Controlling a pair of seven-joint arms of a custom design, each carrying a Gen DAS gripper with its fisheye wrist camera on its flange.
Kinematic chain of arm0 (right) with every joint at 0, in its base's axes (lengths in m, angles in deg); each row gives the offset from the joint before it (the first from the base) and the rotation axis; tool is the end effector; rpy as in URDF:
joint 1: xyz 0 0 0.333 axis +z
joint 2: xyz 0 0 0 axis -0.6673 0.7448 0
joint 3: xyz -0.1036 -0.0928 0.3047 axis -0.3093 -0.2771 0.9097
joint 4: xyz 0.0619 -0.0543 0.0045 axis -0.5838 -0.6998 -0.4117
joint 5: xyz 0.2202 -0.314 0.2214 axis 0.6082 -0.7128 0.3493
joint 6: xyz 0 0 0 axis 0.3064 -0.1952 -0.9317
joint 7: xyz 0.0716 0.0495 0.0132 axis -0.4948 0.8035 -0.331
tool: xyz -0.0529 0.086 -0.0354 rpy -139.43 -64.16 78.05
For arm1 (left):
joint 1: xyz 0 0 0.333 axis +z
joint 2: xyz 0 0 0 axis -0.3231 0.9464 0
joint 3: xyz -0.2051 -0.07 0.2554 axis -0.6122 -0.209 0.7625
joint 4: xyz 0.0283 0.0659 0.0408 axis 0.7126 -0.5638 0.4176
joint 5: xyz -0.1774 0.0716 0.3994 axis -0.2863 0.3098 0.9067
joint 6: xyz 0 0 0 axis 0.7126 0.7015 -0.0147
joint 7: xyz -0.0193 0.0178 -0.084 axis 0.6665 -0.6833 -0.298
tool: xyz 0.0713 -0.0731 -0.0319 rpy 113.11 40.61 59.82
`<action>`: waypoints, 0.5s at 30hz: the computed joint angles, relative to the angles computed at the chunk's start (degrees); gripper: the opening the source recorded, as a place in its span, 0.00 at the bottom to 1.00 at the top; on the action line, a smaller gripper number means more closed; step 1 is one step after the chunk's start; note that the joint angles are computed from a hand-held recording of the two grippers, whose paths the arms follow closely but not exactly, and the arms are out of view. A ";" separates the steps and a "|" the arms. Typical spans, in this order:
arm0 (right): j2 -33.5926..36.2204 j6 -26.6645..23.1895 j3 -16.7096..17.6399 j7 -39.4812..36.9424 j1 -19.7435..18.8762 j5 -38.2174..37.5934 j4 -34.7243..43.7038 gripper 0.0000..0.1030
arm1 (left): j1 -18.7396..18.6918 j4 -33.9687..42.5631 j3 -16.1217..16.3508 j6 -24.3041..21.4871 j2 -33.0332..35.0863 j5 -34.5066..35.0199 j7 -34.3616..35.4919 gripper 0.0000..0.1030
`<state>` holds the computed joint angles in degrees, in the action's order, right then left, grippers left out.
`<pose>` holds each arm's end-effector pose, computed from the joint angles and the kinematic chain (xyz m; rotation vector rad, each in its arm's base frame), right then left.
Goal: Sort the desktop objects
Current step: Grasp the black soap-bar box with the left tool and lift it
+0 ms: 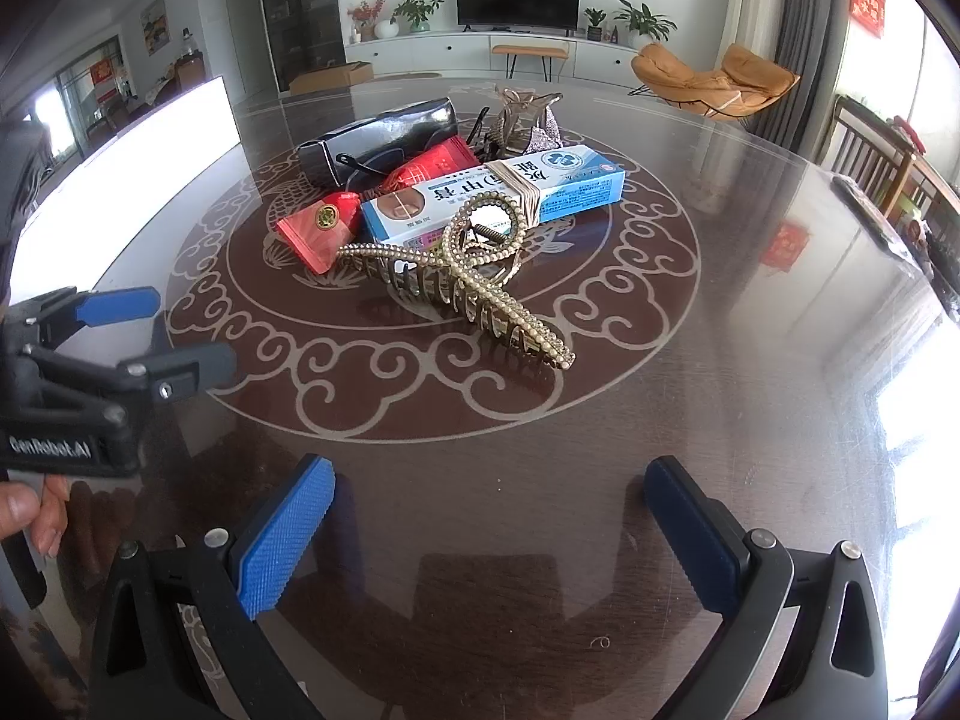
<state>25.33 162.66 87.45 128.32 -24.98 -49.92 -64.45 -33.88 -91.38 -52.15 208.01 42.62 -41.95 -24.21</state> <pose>0.5457 0.1931 0.3698 -2.2115 1.3280 -0.4351 0.5232 -0.3008 0.3882 -1.9379 1.8277 -0.6964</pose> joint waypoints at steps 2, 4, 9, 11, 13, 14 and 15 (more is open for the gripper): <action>0.01 0.00 0.01 -0.05 -0.01 0.06 0.00 1.00 | 0.07 3.43 0.75 -1.77 0.60 6.67 -3.43 1.00; 0.01 0.00 0.01 -0.05 -0.01 0.06 0.00 1.00 | 0.26 9.31 1.29 -4.16 3.62 8.94 -1.88 1.00; 0.00 -0.01 0.01 -0.12 -0.02 0.13 0.00 1.00 | 0.88 27.89 0.65 -10.29 17.28 -4.69 19.61 1.00; 0.00 -0.01 0.01 -0.12 -0.02 0.13 0.00 1.00 | -0.36 36.17 0.92 -18.48 23.23 -8.46 25.38 1.00; 0.00 -0.01 0.01 -0.12 -0.02 0.13 0.00 1.00 | -3.17 41.81 3.61 -25.09 27.30 -10.95 27.93 1.00; 0.00 0.00 0.01 -0.17 -0.02 0.18 0.00 1.00 | -3.26 42.00 4.11 -25.54 27.72 -12.43 28.73 1.00; 0.00 0.00 0.01 -0.17 -0.02 0.18 0.00 1.00 | -1.68 40.20 2.93 -23.13 27.01 -13.56 28.34 1.00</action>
